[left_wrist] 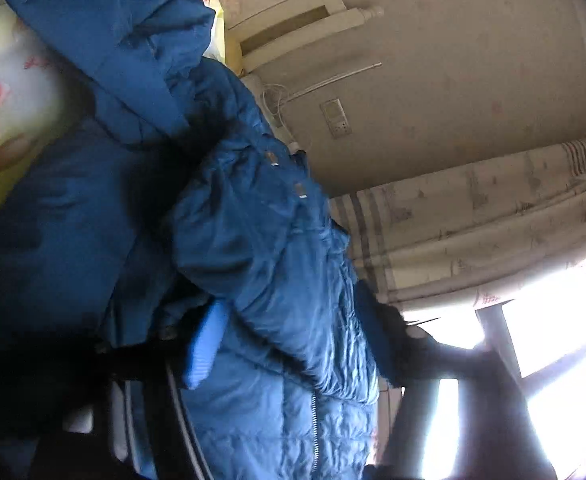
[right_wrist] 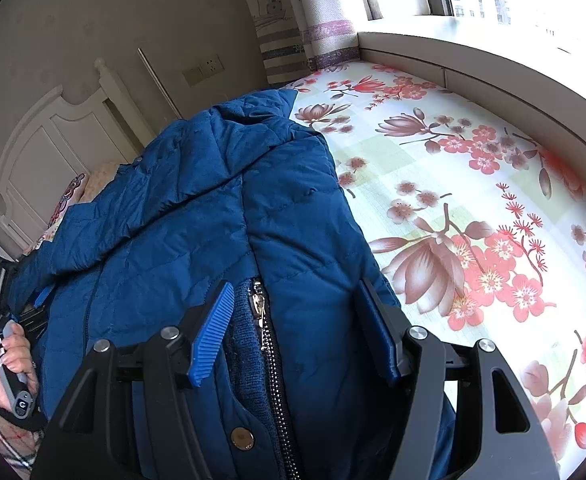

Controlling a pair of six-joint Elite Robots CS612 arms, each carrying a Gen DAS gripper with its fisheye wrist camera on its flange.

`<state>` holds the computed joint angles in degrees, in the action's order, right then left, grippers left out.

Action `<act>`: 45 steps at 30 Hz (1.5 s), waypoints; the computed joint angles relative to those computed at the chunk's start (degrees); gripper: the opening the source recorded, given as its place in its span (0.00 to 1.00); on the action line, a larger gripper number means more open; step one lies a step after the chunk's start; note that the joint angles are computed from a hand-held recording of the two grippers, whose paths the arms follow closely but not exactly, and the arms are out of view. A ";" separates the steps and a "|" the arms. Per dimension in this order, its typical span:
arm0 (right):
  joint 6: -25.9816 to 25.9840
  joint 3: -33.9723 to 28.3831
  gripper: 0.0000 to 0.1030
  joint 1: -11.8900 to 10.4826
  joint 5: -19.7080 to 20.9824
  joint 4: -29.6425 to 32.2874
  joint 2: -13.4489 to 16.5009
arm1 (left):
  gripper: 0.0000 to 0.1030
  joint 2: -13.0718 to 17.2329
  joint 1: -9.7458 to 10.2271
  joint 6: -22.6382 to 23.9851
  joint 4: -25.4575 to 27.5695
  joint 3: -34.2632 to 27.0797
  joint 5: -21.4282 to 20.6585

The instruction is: Fold large clothes

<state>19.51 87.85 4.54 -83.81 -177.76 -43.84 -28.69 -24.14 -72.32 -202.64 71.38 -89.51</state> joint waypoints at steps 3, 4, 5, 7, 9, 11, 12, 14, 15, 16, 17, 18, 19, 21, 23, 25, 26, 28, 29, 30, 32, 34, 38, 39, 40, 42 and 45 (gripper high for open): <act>0.05 -0.10 0.59 0.04 -0.12 0.09 0.02 | 0.64 0.84 -0.12 -0.54 3.77 -2.92 1.16; 0.01 -0.10 0.59 0.04 -0.11 0.12 0.02 | 0.61 0.87 -0.13 -0.35 4.58 -3.33 1.64; -0.11 -0.06 0.59 0.05 -0.22 0.17 -0.01 | 0.48 0.82 -0.30 -0.05 5.50 -3.56 2.21; -0.24 0.03 0.59 0.07 -0.39 0.20 -0.06 | 0.18 0.11 -0.50 1.07 8.22 -3.07 3.42; -0.24 0.09 0.59 0.05 -0.36 0.15 -0.09 | 0.15 -1.26 -0.99 6.22 10.10 -2.01 5.68; -0.27 0.05 0.59 0.06 -0.38 0.22 -0.08 | 0.11 -3.48 -2.88 17.07 14.47 -1.27 13.13; -0.35 0.05 0.59 0.07 -0.44 0.28 -0.10 | 0.11 -4.00 -3.51 20.41 14.95 -1.10 15.14; -0.47 0.17 0.59 0.03 -0.40 0.24 -0.16 | 0.11 -5.12 -4.51 23.80 18.21 -0.95 18.31; -0.43 0.22 0.60 0.00 -0.31 0.20 -0.19 | 0.12 -5.63 -4.79 24.04 22.76 -1.29 19.23; -0.38 0.22 0.60 -0.01 -0.28 0.19 -0.19 | 0.17 -5.93 -4.74 23.25 27.34 -1.64 18.77; -0.34 0.25 0.60 -0.02 -0.22 0.17 -0.20 | 0.26 -6.04 -4.42 21.69 33.34 -2.50 17.58; -0.34 0.27 0.60 -0.03 -0.20 0.19 -0.23 | 0.32 -6.31 -4.35 19.84 37.15 -2.60 17.51; -0.35 0.35 0.60 -0.06 -0.16 0.14 -0.28 | 0.44 -6.43 -4.21 18.32 38.56 -2.43 17.58; -0.30 0.27 0.60 -0.03 -0.19 0.18 -0.22 | 0.60 -7.21 -4.59 17.48 38.81 -1.01 21.65; -0.35 0.35 0.60 -0.04 -0.22 0.13 -0.27 | 0.72 -8.37 -5.55 16.24 40.03 0.31 27.64; -0.33 0.28 0.60 -0.03 -0.20 0.15 -0.23 | 0.74 -9.18 -6.34 18.35 35.82 1.77 32.61; -0.40 0.31 0.60 -0.05 -0.20 0.20 -0.25 | 0.76 -9.14 -6.47 20.88 34.19 1.39 33.65; -0.61 0.22 0.61 0.01 -0.36 0.37 -0.24 | 0.80 -8.59 -5.82 24.65 33.62 -0.51 30.39; -0.87 0.25 0.62 0.04 -0.53 0.46 -0.29 | 0.80 -7.86 -4.92 25.89 35.58 -2.51 26.13; -0.92 0.17 0.62 0.12 -0.66 0.56 -0.28 | 0.80 -7.48 -4.49 26.26 37.24 -3.23 24.20; -1.16 0.12 0.63 0.15 -0.88 1.12 -0.39 | 0.79 -5.46 -3.38 26.55 42.40 -6.95 20.41; -1.74 -0.28 0.63 0.42 -1.83 3.22 -0.74 | 0.79 -4.24 -3.03 27.31 44.19 -8.25 17.85; -7.30 -2.63 0.63 1.20 -2.77 6.01 -1.20 | 0.91 -2.68 -3.84 33.37 42.57 -8.97 20.84; -8.67 -3.70 0.63 1.47 -3.41 6.64 -0.99 | 0.92 -2.69 -4.02 33.94 42.86 -8.88 21.28; -10.31 -5.32 0.63 1.76 -3.98 7.98 -0.61 | 0.94 -2.57 -4.09 34.27 43.50 -9.17 21.60; -13.84 -9.83 0.63 2.56 -5.34 11.02 0.90 | 0.98 -2.34 -4.34 35.26 44.64 -9.63 22.35; -17.84 -17.83 0.65 3.84 -6.89 14.72 4.64 | 0.98 -2.17 -4.50 35.72 45.59 -10.02 23.23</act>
